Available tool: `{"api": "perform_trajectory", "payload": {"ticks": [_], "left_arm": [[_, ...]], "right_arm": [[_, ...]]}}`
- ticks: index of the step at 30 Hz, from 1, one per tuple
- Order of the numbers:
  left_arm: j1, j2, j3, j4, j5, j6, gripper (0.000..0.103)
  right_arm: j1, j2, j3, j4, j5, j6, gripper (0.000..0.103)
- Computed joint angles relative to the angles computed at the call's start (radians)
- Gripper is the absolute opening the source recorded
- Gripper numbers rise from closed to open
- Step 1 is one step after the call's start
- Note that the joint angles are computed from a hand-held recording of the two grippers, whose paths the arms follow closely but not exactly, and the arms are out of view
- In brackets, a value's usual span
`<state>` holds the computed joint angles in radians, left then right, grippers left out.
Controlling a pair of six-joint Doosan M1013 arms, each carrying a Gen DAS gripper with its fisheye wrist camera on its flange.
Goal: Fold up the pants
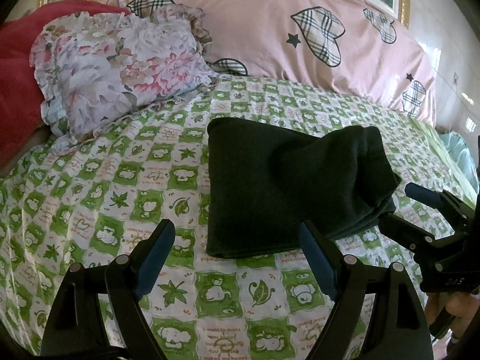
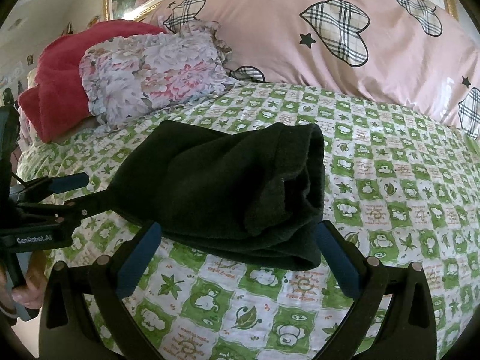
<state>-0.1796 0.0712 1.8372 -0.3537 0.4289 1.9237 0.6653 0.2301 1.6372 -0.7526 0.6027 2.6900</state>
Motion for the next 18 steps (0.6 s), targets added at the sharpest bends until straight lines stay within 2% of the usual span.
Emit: {"api": "perform_trajectory", "payload": {"ticks": [18], "left_arm": [[0.002,-0.005,0.002,-0.02,0.0,0.009,0.085]], "right_arm": [[0.006,0.003,-0.008,-0.008,0.005,0.0,0.102]]}}
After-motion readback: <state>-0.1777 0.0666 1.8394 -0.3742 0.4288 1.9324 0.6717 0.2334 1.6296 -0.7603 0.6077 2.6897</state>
